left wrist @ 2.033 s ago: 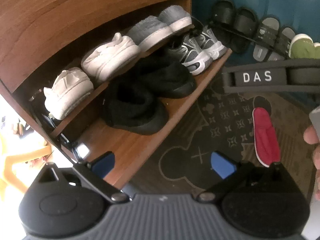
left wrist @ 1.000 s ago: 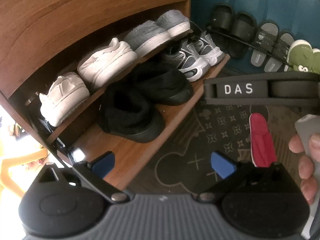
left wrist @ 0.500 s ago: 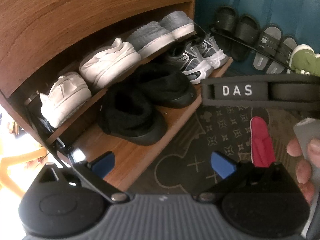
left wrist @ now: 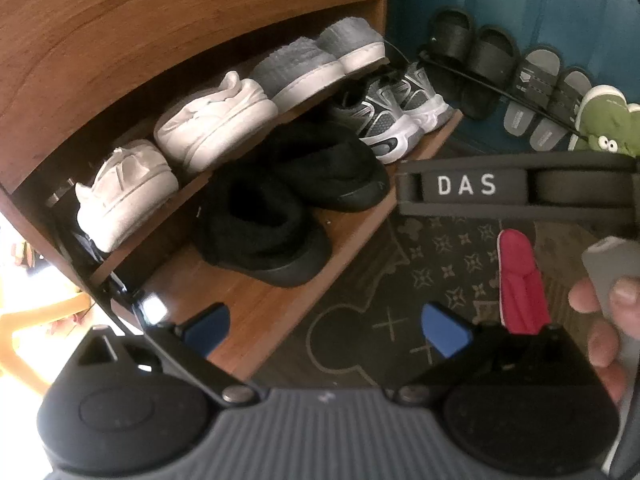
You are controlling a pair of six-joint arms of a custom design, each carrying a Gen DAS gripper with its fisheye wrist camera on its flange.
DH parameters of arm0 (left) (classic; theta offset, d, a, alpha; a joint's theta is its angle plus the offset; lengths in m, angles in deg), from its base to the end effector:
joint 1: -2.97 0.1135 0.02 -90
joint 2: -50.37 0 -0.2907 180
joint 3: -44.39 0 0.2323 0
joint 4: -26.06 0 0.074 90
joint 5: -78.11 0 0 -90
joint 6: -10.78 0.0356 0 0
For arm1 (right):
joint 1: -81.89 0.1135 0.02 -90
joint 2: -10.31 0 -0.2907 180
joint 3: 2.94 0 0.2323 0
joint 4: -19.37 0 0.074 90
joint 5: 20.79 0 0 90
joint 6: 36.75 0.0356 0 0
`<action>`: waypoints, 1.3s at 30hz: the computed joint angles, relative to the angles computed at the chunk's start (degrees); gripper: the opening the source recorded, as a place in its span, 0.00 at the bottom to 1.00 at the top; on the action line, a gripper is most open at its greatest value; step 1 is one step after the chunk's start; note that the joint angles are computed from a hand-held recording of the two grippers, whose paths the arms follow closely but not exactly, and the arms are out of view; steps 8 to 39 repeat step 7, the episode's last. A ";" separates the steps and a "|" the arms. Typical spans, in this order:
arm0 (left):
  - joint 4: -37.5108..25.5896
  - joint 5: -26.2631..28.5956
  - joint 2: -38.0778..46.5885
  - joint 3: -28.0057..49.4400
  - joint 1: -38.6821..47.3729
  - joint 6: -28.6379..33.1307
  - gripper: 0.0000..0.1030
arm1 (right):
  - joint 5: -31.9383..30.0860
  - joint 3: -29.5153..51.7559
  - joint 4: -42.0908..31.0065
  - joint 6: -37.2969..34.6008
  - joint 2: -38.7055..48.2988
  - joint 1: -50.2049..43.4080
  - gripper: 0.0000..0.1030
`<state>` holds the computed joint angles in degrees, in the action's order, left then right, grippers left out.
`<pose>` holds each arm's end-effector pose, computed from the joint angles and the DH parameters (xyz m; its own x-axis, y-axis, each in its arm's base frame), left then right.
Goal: Organize scattered shoes
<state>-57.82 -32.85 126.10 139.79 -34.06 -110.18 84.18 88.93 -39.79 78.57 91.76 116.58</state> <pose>0.1783 -0.1186 0.3769 -0.8418 0.0333 -0.5388 0.0059 0.9986 0.0524 0.2328 0.1499 0.3615 -0.7340 -0.0056 -0.6792 -0.1060 0.9886 0.1065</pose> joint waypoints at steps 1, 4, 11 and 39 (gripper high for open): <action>-0.04 0.01 -0.05 0.00 -0.01 -0.09 1.00 | 0.06 0.08 -0.09 -0.05 0.08 0.07 0.97; -0.01 -0.07 -0.35 -0.12 0.09 0.00 0.99 | 0.22 0.38 -0.41 0.00 0.38 0.24 0.97; -0.03 -0.02 -0.51 -0.05 0.02 0.01 0.99 | 0.20 0.61 -0.56 -0.04 0.62 0.39 0.97; -0.03 -0.02 -0.51 -0.05 0.02 0.01 0.99 | 0.20 0.61 -0.56 -0.04 0.62 0.39 0.97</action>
